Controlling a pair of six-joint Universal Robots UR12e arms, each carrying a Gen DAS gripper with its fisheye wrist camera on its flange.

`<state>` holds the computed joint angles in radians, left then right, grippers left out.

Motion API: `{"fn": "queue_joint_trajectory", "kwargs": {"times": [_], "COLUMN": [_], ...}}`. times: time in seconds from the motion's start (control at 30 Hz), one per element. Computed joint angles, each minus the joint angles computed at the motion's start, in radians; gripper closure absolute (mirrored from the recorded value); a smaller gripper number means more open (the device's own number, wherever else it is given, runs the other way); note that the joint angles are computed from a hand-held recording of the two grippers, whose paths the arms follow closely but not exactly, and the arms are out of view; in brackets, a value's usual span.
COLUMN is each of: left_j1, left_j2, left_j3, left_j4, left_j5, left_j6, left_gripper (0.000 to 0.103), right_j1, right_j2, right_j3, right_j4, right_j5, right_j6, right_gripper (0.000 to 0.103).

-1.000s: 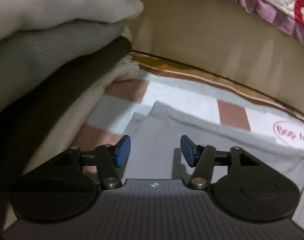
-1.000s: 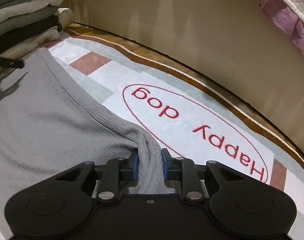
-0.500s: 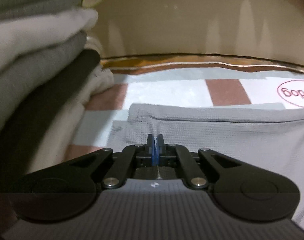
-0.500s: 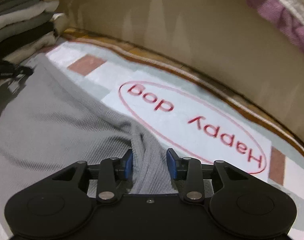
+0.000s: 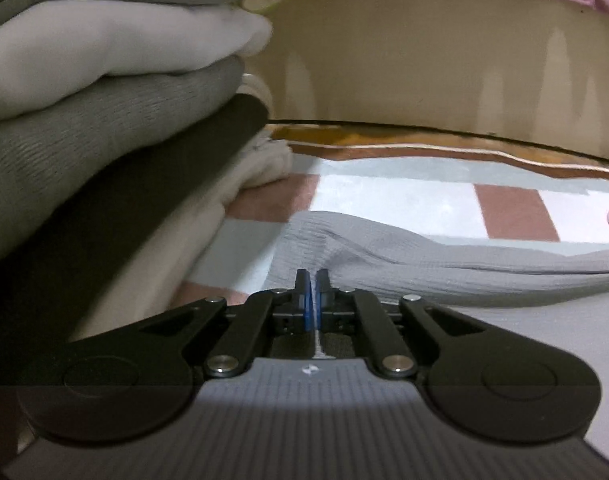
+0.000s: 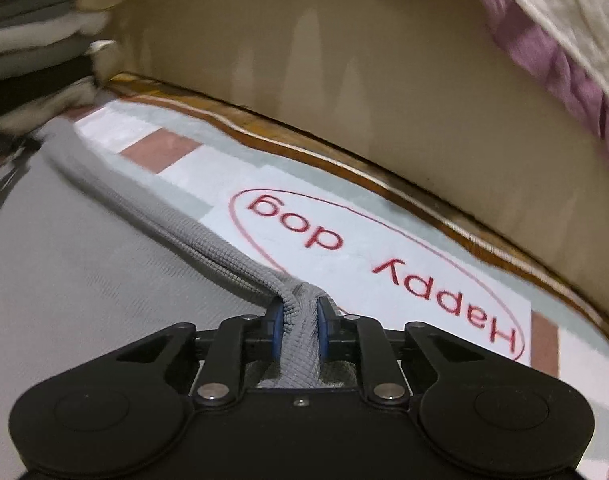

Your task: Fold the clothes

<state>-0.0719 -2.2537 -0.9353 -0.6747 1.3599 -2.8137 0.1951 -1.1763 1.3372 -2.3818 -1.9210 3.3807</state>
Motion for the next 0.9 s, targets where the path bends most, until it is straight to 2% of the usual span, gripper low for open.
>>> {"fn": "queue_joint_trajectory", "kwargs": {"times": [0.07, 0.13, 0.2, 0.27, 0.33, 0.37, 0.43, 0.53, 0.6, 0.67, 0.7, 0.73, 0.8, 0.9], "left_j1": [-0.003, -0.001, 0.009, 0.018, 0.023, 0.022, 0.021, 0.017, 0.007, -0.011, -0.017, -0.019, -0.015, -0.012], "left_j2": [0.007, 0.019, 0.028, 0.028, 0.022, 0.016, 0.000, -0.022, -0.019, -0.004, 0.010, 0.022, 0.048, 0.094], "left_j3": [0.001, -0.010, -0.011, -0.001, 0.013, 0.021, 0.036, 0.061, 0.065, 0.041, 0.018, 0.002, -0.018, -0.053], "left_j4": [-0.001, 0.026, 0.004, -0.064, -0.140, -0.162, -0.176, -0.199, -0.186, -0.128, -0.094, -0.073, -0.107, -0.246], "left_j5": [0.016, -0.016, -0.120, -0.235, -0.332, -0.348, -0.360, -0.368, -0.309, -0.208, -0.183, -0.200, -0.317, -0.524], "left_j6": [-0.002, 0.011, 0.011, -0.008, -0.026, -0.036, -0.060, -0.093, -0.112, -0.107, -0.077, -0.034, 0.046, 0.080], "left_gripper": [0.087, 0.080, 0.075, 0.074, 0.074, 0.073, 0.072, 0.072, 0.072, 0.071, 0.071, 0.071, 0.070, 0.063], "right_j1": [-0.003, -0.005, -0.020, -0.048, -0.069, -0.077, -0.091, -0.087, -0.079, -0.078, -0.078, -0.077, -0.078, -0.085], "right_j2": [0.002, -0.005, -0.029, -0.071, -0.118, -0.140, -0.183, -0.239, -0.273, -0.305, -0.321, -0.332, -0.350, -0.357], "right_j3": [-0.003, -0.002, 0.015, 0.062, 0.112, 0.134, 0.174, 0.222, 0.248, 0.279, 0.294, 0.309, 0.338, 0.368], "right_j4": [0.005, 0.015, 0.013, -0.040, -0.060, -0.059, -0.048, 0.008, 0.052, 0.082, 0.093, 0.098, 0.089, 0.043], "right_j5": [0.001, 0.018, 0.099, 0.233, 0.303, 0.325, 0.354, 0.299, 0.247, 0.231, 0.227, 0.222, 0.228, 0.260], "right_j6": [0.029, 0.038, 0.058, 0.092, 0.129, 0.145, 0.173, 0.199, 0.239, 0.293, 0.315, 0.332, 0.365, 0.415], "right_gripper": [0.085, 0.083, 0.075, 0.061, 0.060, 0.060, 0.060, 0.059, 0.059, 0.059, 0.059, 0.059, 0.059, 0.053]}}
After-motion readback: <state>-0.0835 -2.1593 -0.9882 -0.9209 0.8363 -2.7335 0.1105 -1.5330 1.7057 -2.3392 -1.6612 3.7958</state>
